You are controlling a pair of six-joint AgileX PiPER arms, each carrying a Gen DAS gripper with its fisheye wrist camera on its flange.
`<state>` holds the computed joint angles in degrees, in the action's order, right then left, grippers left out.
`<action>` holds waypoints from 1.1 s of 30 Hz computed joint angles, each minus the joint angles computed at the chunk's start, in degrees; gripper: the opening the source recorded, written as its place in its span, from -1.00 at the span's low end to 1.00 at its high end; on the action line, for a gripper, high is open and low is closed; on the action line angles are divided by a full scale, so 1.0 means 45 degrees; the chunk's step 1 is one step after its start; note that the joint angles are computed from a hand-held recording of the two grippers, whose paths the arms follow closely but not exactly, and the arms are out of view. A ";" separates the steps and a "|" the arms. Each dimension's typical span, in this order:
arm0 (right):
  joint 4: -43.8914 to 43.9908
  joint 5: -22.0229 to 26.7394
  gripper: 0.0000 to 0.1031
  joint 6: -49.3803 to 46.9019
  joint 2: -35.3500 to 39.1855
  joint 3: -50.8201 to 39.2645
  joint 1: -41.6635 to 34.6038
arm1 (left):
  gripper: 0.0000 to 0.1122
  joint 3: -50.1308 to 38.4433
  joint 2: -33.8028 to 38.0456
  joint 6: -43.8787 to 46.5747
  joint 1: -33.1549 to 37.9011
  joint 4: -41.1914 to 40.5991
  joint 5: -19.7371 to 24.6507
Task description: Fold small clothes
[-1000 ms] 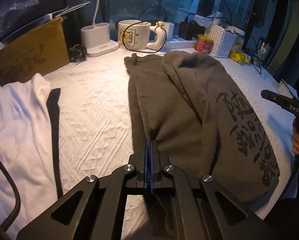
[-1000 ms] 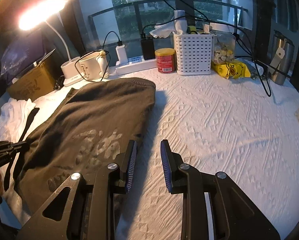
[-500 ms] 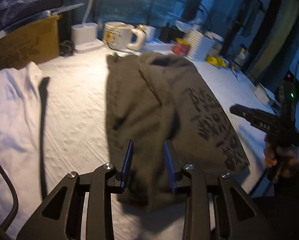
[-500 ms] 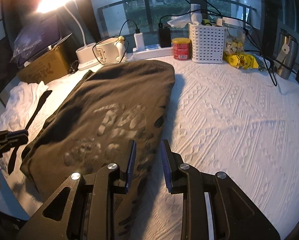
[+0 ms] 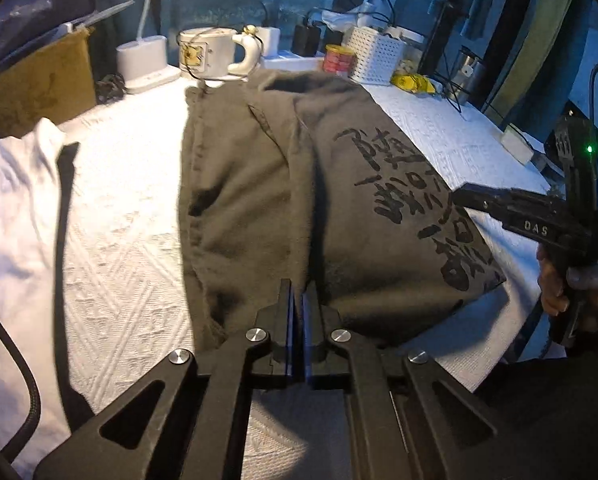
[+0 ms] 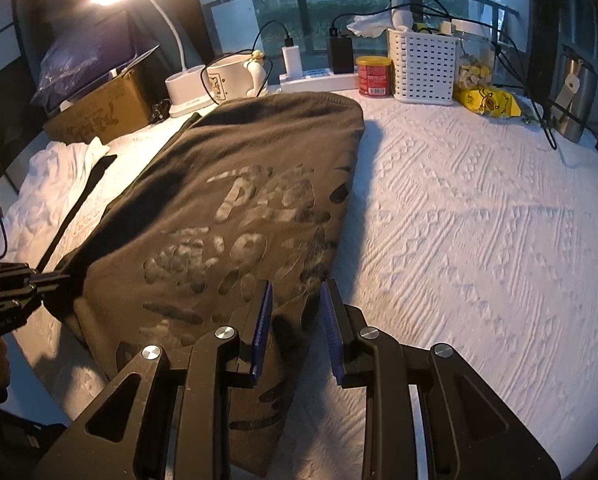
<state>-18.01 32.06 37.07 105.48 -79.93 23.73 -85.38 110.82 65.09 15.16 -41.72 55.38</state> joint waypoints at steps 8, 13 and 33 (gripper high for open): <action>-0.0139 -0.0161 -0.47 0.0487 -0.0303 0.0668 0.0159 | -0.95 0.0366 -0.0056 0.0073 0.0026 0.0339 -0.0149; -0.0269 -0.0345 -0.07 0.1001 -0.0583 0.1215 0.0352 | -0.87 0.0636 -0.0149 -0.0076 0.0123 0.0253 -0.0356; -0.3559 -0.0790 -0.05 0.4452 -0.0764 0.2393 0.1462 | -0.02 0.0933 -0.0111 -0.0647 0.0289 0.0097 -0.0999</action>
<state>-34.03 28.51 57.11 102.05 -69.16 30.30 -81.18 110.32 62.18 16.46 -41.29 50.88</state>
